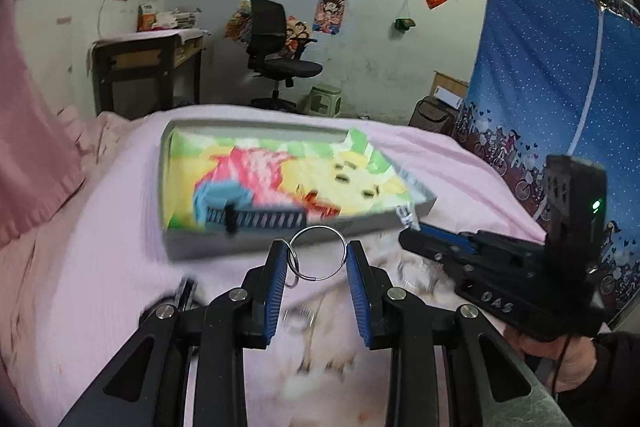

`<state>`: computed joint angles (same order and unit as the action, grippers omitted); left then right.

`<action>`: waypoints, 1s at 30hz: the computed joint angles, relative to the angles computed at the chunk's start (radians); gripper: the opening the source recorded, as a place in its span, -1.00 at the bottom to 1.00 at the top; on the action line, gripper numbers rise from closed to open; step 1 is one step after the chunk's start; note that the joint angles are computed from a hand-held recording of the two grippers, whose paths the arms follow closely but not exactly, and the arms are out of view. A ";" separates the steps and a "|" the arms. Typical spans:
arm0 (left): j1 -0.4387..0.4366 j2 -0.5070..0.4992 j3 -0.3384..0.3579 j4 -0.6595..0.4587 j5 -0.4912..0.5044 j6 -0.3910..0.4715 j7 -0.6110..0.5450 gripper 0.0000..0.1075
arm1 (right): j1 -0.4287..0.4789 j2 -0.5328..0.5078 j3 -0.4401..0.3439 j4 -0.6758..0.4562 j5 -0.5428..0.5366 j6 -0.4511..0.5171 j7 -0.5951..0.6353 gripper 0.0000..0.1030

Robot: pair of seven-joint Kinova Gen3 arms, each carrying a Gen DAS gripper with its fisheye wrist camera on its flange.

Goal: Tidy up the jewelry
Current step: 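Lower the ring into the tray with the left gripper while the right gripper lowers the white clip there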

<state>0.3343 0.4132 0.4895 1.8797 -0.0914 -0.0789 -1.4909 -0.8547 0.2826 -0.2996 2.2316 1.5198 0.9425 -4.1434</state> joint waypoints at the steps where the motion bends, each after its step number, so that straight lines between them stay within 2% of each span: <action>1: -0.008 0.011 0.016 -0.029 -0.002 0.010 0.003 -0.46 | 0.012 -0.008 0.007 0.002 0.003 -0.006 0.011 -0.77; 3: 0.006 0.026 0.012 -0.064 0.005 0.017 0.004 -0.46 | 0.041 -0.019 0.019 0.006 0.015 -0.030 0.019 -0.77; 5: 0.052 0.048 -0.024 -0.117 0.023 0.032 0.005 -0.46 | 0.072 -0.021 0.029 0.003 0.024 -0.052 0.030 -0.77; 8: 0.143 0.082 -0.114 -0.198 0.057 0.079 0.008 -0.46 | 0.132 -0.024 0.048 0.000 0.038 -0.111 0.045 -0.77; 12: 0.278 0.144 -0.261 -0.345 0.094 0.227 0.025 -0.46 | 0.198 -0.012 0.062 -0.009 0.057 -0.181 0.056 -0.77; 15: 0.347 0.192 -0.346 -0.445 0.102 0.349 0.075 -0.46 | 0.240 -0.003 0.073 -0.021 0.059 -0.233 0.080 -0.77; 19: 0.436 0.252 -0.445 -0.571 0.045 0.512 0.183 -0.46 | 0.288 0.007 0.090 -0.047 0.014 -0.314 0.162 -0.77; 22: 0.459 0.283 -0.459 -0.639 -0.003 0.599 0.232 -0.46 | 0.300 0.011 0.102 -0.057 -0.002 -0.347 0.200 -0.77; 26: 0.465 0.312 -0.453 -0.699 -0.050 0.670 0.268 -0.46 | 0.310 0.017 0.124 -0.091 -0.094 -0.387 0.339 -0.77; 30: 0.469 0.333 -0.445 -0.743 -0.082 0.725 0.280 -0.46 | 0.320 0.013 0.161 -0.101 -0.136 -0.455 0.420 -0.77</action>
